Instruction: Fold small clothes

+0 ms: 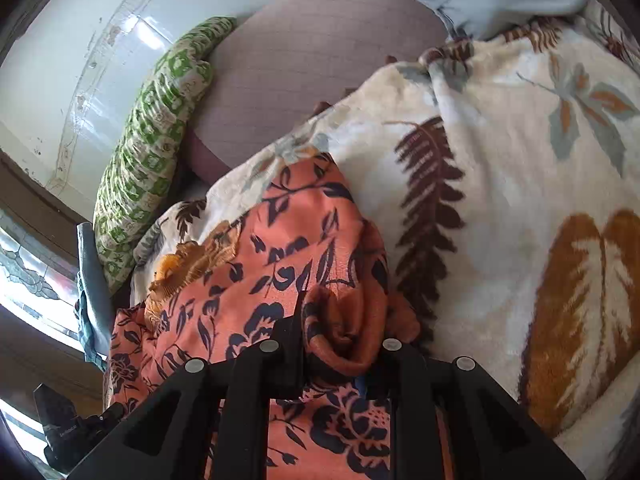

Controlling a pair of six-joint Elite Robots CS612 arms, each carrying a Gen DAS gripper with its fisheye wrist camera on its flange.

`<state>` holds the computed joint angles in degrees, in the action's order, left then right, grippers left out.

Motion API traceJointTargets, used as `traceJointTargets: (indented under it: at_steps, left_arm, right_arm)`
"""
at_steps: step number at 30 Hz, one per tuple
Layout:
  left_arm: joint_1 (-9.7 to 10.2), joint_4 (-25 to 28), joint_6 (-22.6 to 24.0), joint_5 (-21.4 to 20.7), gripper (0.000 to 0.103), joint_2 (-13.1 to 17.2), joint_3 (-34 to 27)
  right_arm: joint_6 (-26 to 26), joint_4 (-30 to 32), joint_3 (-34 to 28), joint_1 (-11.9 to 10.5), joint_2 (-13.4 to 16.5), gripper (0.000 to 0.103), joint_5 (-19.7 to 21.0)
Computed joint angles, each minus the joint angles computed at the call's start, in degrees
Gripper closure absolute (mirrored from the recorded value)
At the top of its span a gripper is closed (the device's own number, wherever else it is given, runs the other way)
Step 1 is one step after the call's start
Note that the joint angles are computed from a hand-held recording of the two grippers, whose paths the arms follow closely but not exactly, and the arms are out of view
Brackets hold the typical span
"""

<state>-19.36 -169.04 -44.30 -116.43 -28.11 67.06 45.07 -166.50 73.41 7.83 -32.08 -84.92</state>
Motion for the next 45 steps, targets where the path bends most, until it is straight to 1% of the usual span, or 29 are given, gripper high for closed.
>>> traceJointTargets:
  at_steps: [2,3,4,5,7,9,10,11,12,13,14,16,18,20,22,23,24,25,26,28,30,32,33,36,38,42,43,44,45]
  left_arm:
    - [0.83,-3.1,-2.2,-7.4,0.083,0.8,-0.7]
    - [1.06,-4.5,-3.0,-9.9,0.082,0.9,-0.7]
    - [1.26,-6.4,-3.7,-11.8,0.082,0.7,-0.6]
    - [1.43,-8.6,-4.0,-12.8,0.082,0.3,-0.2]
    - [1.58,-12.6,-3.3,-9.4,0.078,-1.7,1.9]
    - [1.36,-14.2,-1.5,0.3,0.065,-4.3,4.6]
    - [1.17,-13.0,-0.4,6.2,0.046,-5.2,5.0]
    - [1.02,-11.6,0.2,11.2,0.038,-5.6,5.0]
    - [1.06,-8.8,0.7,14.8,0.038,-5.4,3.9]
    - [1.35,-5.6,0.8,16.2,0.038,-4.5,2.0]
    - [1.78,-2.0,0.3,15.8,0.039,-3.3,-0.2]
    - [2.29,1.6,-2.5,13.5,0.04,-1.0,-3.4]
    - [2.27,6.6,-3.9,13.2,0.04,1.4,-6.9]
    - [1.97,12.8,-2.0,15.1,0.04,3.9,-11.8]
    - [1.55,16.5,-0.1,16.5,0.04,5.3,-14.5]
    - [1.22,17.1,0.5,17.2,0.047,5.8,-15.5]
    - [0.86,16.6,1.3,17.7,0.056,5.8,-15.3]
    - [0.68,17.2,2.4,18.0,0.084,6.3,-16.4]
    - [0.45,18.0,3.0,19.0,0.091,6.3,-16.8]
    - [-0.04,14.9,2.7,22.7,0.097,4.9,-14.2]
    - [-0.84,13.6,2.8,29.0,0.098,2.9,-11.3]
    - [-1.46,13.8,3.1,33.7,0.098,2.1,-10.1]
    - [-1.53,14.2,2.9,33.9,0.098,2.0,-9.9]
    - [-0.89,14.1,2.0,29.4,0.098,2.1,-9.8]
    - [-0.9,14.8,3.2,28.8,0.098,2.1,-10.2]
    - [-0.22,13.4,5.8,24.4,0.09,1.8,-9.9]
    - [-0.05,13.1,6.4,23.3,0.079,1.8,-10.0]
    - [0.0,12.7,6.7,22.3,0.067,1.9,-10.0]
    - [0.05,12.2,6.7,21.6,0.063,2.0,-10.0]
  right_arm:
    - [-0.8,0.2,1.4,-0.3,-0.9,0.08,1.9]
    - [-1.7,0.9,2.1,-0.3,-1.6,0.075,2.2]
    - [-2.2,2.8,2.5,-0.3,-2.3,0.062,1.9]
    - [-2.4,4.0,3.1,-0.3,-3.1,0.057,1.6]
    - [-2.0,1.8,5.2,-0.5,-4.8,0.055,1.0]
    - [-0.1,-2.9,7.1,-0.6,-6.1,0.054,-1.8]
    - [0.5,-5.3,7.7,-0.7,-6.4,0.048,-3.0]
    - [0.7,-5.9,7.3,-0.8,-6.3,0.044,-3.7]
    - [0.6,-5.0,6.6,-0.9,-6.1,0.039,-3.8]
    - [0.5,-3.5,5.4,-1.1,-5.5,0.038,-2.4]
    - [0.3,-1.3,3.7,-1.2,-4.6,0.039,-1.2]
    - [-0.9,3.1,0.5,-0.8,-2.9,0.039,-2.1]
    - [-2.9,6.2,-2.6,-0.3,-1.2,0.039,-3.3]
    - [-5.3,9.2,-5.5,0.3,0.3,0.039,-5.7]
    - [-8.1,12.8,-8.3,0.8,1.7,0.045,-7.6]
    - [-10.0,15.2,-10.0,1.1,2.3,0.052,-9.0]
    - [-12.6,17.6,-11.6,1.6,2.8,0.078,-11.0]
    - [-15.0,19.0,-13.0,1.9,3.3,0.086,-12.2]
    - [-16.5,18.0,-13.5,2.2,3.4,0.087,-13.5]
    - [-17.3,9.5,-12.5,2.2,2.9,0.092,-12.9]
    - [-16.0,1.0,-11.9,2.2,2.8,0.092,-13.4]
    - [-14.9,1.7,-13.2,1.9,3.6,0.092,-14.0]
    - [-14.1,4.9,-14.6,1.7,4.2,0.092,-14.3]
    - [-12.9,17.2,-17.9,1.4,6.1,0.092,-15.9]
    - [-11.7,21.8,-18.4,1.5,6.3,0.087,-17.4]
    - [-12.8,14.1,-15.9,2.7,4.9,0.083,-22.3]
    - [-14.1,11.4,-15.7,2.9,4.8,0.078,-21.0]
    - [-15.6,9.7,-16.0,2.9,4.8,0.075,-17.8]
    - [-17.3,10.1,-17.1,2.8,5.1,0.068,-13.4]
